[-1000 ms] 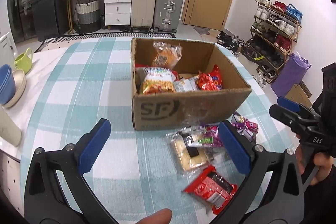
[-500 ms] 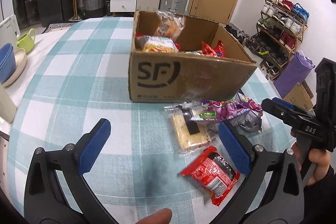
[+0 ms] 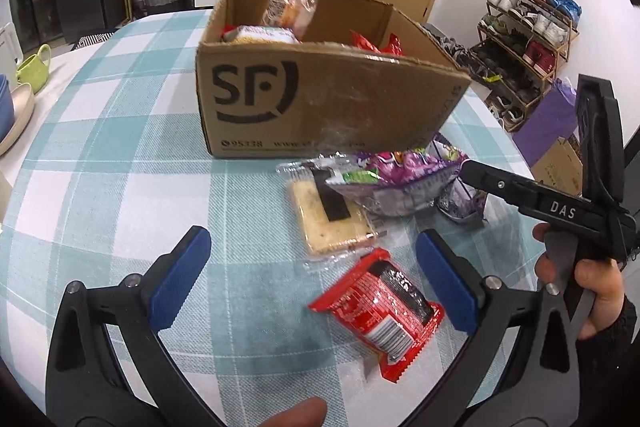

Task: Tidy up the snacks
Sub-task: 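Move the right gripper to the purple gummy bag and grasp it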

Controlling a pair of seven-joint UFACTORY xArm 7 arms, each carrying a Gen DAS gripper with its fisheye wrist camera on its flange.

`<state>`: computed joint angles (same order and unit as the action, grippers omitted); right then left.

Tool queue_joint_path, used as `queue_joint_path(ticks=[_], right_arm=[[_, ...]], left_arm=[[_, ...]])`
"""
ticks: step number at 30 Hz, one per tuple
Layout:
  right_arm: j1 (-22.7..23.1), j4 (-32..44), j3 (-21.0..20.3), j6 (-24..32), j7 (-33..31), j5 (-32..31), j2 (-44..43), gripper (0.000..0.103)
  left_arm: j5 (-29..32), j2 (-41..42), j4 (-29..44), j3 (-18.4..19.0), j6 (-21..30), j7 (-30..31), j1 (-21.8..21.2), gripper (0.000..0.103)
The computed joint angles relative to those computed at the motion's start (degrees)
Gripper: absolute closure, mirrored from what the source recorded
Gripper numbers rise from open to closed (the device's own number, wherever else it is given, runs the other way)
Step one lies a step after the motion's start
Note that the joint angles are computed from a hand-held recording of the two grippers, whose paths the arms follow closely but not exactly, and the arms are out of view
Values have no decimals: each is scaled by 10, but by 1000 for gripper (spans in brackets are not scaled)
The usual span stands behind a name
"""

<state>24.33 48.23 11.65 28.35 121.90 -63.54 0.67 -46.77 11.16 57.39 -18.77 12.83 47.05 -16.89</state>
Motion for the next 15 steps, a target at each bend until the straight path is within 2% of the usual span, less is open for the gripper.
queue_joint_path(ticks=[7,15], right_arm=[[0,-1,-1,-13,-12,-1,5,1],[15,22,-1,1,-51,10,27,1]], left_arm=[[-8,-3,-11,-4,2,9,0,1],[-3,0,-19,1,11,5,-8,1]])
